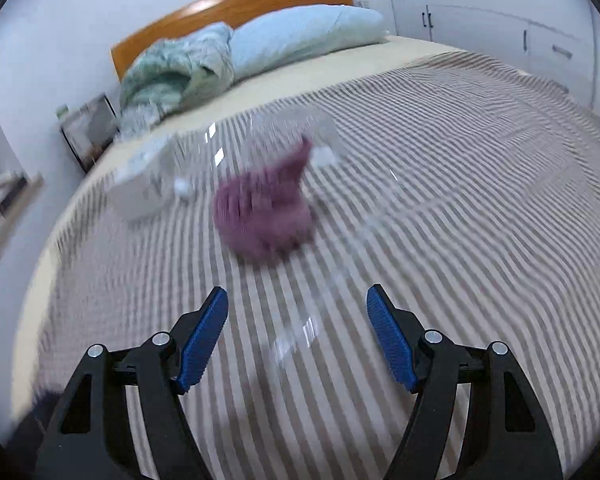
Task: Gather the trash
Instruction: 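Grasp the purple cloth with the right tool while the left tool grasps the clear bottle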
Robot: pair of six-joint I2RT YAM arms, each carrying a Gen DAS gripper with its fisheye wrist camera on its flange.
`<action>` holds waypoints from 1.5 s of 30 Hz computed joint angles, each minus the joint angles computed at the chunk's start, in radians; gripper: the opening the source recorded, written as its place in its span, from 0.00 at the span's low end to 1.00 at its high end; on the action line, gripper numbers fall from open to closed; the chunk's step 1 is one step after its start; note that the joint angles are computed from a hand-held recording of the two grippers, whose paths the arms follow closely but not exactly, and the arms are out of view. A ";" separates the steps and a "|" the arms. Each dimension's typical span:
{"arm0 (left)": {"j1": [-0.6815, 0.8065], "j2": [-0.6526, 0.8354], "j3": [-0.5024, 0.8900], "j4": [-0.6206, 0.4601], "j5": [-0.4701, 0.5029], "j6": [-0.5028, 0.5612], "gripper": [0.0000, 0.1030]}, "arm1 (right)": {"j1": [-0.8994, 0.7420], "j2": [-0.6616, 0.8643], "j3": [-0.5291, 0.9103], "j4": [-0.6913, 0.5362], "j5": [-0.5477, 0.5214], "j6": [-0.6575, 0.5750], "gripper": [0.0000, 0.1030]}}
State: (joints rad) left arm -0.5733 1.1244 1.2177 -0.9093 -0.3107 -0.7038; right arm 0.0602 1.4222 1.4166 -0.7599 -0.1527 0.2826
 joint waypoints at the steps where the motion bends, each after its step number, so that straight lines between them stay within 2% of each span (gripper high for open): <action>1: 0.004 0.000 -0.007 0.009 0.005 0.005 0.90 | -0.023 0.035 0.033 0.013 -0.033 -0.003 0.67; 4: 0.042 0.029 -0.016 0.063 0.057 -0.001 0.90 | -0.073 0.238 0.258 -0.014 -0.142 0.038 0.67; 7: 0.103 0.037 -0.049 0.134 0.125 0.000 0.90 | -0.086 0.491 0.571 -0.159 -0.182 0.005 0.67; 8: 0.114 0.046 -0.049 0.145 0.134 -0.004 0.90 | -0.093 0.550 0.626 -0.189 -0.212 0.016 0.64; 10: 0.122 0.053 -0.055 0.163 0.133 -0.011 0.90 | -0.117 0.574 0.587 -0.198 -0.348 0.046 0.04; 11: 0.125 0.058 -0.054 0.167 0.132 -0.013 0.90 | -0.120 0.512 0.492 -0.159 -0.372 0.061 0.04; 12: 0.136 0.063 -0.054 0.176 0.141 -0.010 0.90 | -0.119 0.399 0.367 -0.129 -0.389 0.023 0.04; 13: 0.146 0.061 -0.059 0.182 0.150 -0.009 0.90 | -0.104 0.305 0.260 -0.074 -0.366 0.029 0.04; 16: 0.158 0.060 -0.058 0.179 0.160 -0.018 0.90 | -0.049 0.075 0.099 -0.075 -0.329 0.019 0.04; 17: 0.154 0.052 -0.064 0.181 0.156 -0.020 0.90 | -0.021 0.011 0.045 -0.060 -0.299 0.017 0.04; 19: 0.147 0.042 -0.071 0.185 0.144 -0.006 0.90 | 0.064 -0.121 -0.077 -0.056 -0.171 -0.017 0.03; 21: 0.123 0.033 -0.073 0.179 0.112 0.004 0.90 | 0.102 -0.198 -0.172 -0.044 -0.119 0.001 0.03; 23: 0.106 0.030 -0.072 0.177 0.094 0.008 0.90 | 0.092 -0.216 -0.196 -0.035 -0.122 0.007 0.03; 27: 0.079 0.037 -0.061 0.170 0.053 0.031 0.89 | -0.042 -0.228 -0.178 -0.006 -0.278 0.042 0.03; 28: 0.071 0.032 -0.059 0.170 0.045 0.038 0.89 | -0.041 -0.223 -0.171 0.015 -0.275 0.059 0.03; 32: 0.071 0.034 -0.057 0.200 0.068 0.081 0.89 | -0.107 -0.223 -0.162 0.082 -0.362 0.092 0.03; 34: 0.101 0.085 -0.025 0.254 0.151 0.125 0.89 | -0.147 -0.215 -0.153 0.080 -0.392 0.079 0.03; 37: 0.122 0.301 0.193 0.222 0.205 0.242 0.83 | -0.238 -0.203 -0.143 0.099 -0.468 0.071 0.03; 41: 0.147 0.699 0.665 0.092 0.289 0.383 0.66 | -0.392 -0.169 -0.130 0.123 -0.566 0.080 0.03; 43: 0.137 0.883 0.916 -0.008 0.237 0.458 0.64 | -0.440 -0.137 -0.126 0.111 -0.608 0.076 0.03; 45: 0.127 1.072 1.167 -0.059 0.098 0.580 0.64 | -0.447 -0.123 -0.140 0.118 -0.595 0.066 0.03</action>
